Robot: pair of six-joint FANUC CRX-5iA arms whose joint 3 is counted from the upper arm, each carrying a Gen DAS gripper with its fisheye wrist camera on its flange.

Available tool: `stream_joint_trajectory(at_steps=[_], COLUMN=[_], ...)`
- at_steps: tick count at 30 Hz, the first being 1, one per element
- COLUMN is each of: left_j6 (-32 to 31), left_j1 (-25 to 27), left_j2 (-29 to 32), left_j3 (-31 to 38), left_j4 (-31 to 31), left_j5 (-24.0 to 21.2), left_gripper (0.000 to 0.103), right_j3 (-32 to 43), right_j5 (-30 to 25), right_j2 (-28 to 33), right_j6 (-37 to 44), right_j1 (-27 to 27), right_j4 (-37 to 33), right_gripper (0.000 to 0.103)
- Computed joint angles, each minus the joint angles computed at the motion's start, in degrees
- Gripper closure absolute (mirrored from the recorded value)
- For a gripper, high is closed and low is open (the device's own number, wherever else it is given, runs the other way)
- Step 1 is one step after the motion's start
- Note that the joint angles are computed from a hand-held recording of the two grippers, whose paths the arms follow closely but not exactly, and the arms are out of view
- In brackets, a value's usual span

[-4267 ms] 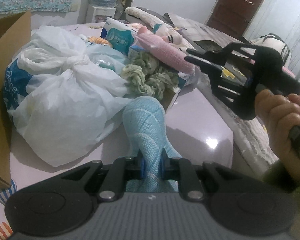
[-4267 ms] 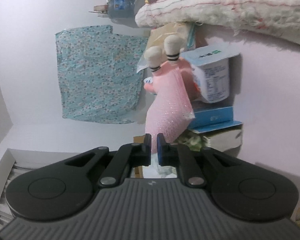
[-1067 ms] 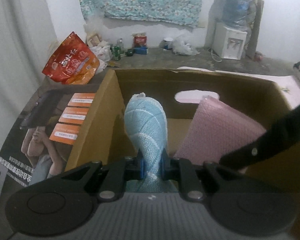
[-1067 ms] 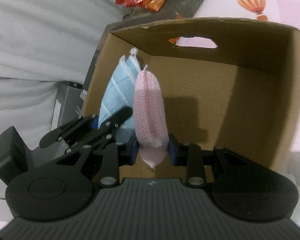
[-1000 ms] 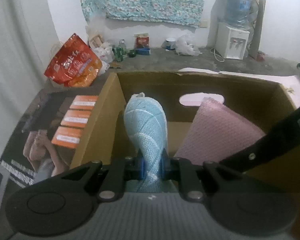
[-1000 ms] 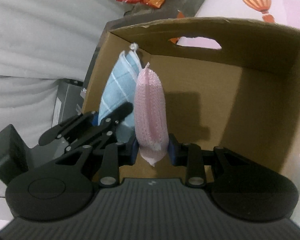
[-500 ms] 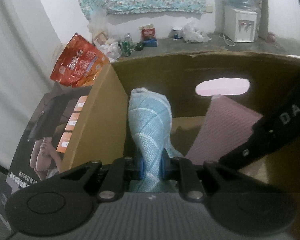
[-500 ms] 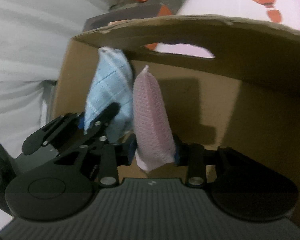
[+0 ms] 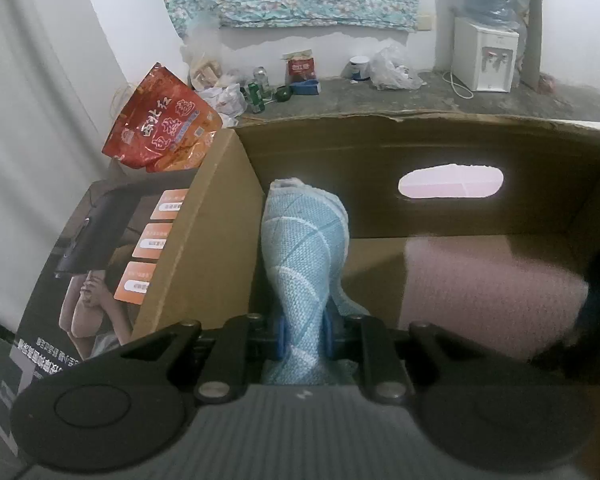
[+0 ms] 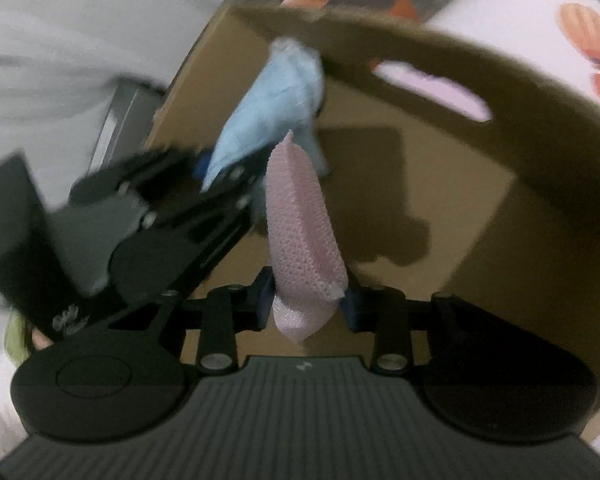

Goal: Organize soft objects
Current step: 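Carry towel and sponge into the cardboard box and open both tools, then move both tools back over the bed toward the blue box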

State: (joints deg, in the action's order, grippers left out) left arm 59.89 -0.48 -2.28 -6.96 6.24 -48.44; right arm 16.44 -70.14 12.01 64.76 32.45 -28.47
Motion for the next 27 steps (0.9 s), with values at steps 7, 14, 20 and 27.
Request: stream_joint_trajectory(at_steps=[7, 14, 20, 27], left_j6=[0.71, 0.69, -2.94, -2.3], left_j1=[-0.06, -0.28, -0.38, 0.13], left_j2=[0.15, -0.11, -3.04, -6.42], left_j3=[0.21, 0.09, -2.59, -3.08], left_j4=[-0.99, -1.09, 0.95, 2.14], left_j5=[-0.16, 0.12, 2.64, 1.36], left_gripper=[0.084, 0.079, 0.061, 0.048], right_j3=[-3.41, -10.14, -12.82, -17.4], right_j5=[6.77, 11.97, 13.62, 22.96], right_j2=[0.08, -5.27, -8.45, -12.39], right_j6=[-10.01, -18.58, -23.17, -26.77], right_j1=[2.74, 3.78, 4.81, 6.31], right_j4=[10.04, 16.11, 18.07, 18.81], right_gripper=[0.048, 0.048, 0.048, 0.049])
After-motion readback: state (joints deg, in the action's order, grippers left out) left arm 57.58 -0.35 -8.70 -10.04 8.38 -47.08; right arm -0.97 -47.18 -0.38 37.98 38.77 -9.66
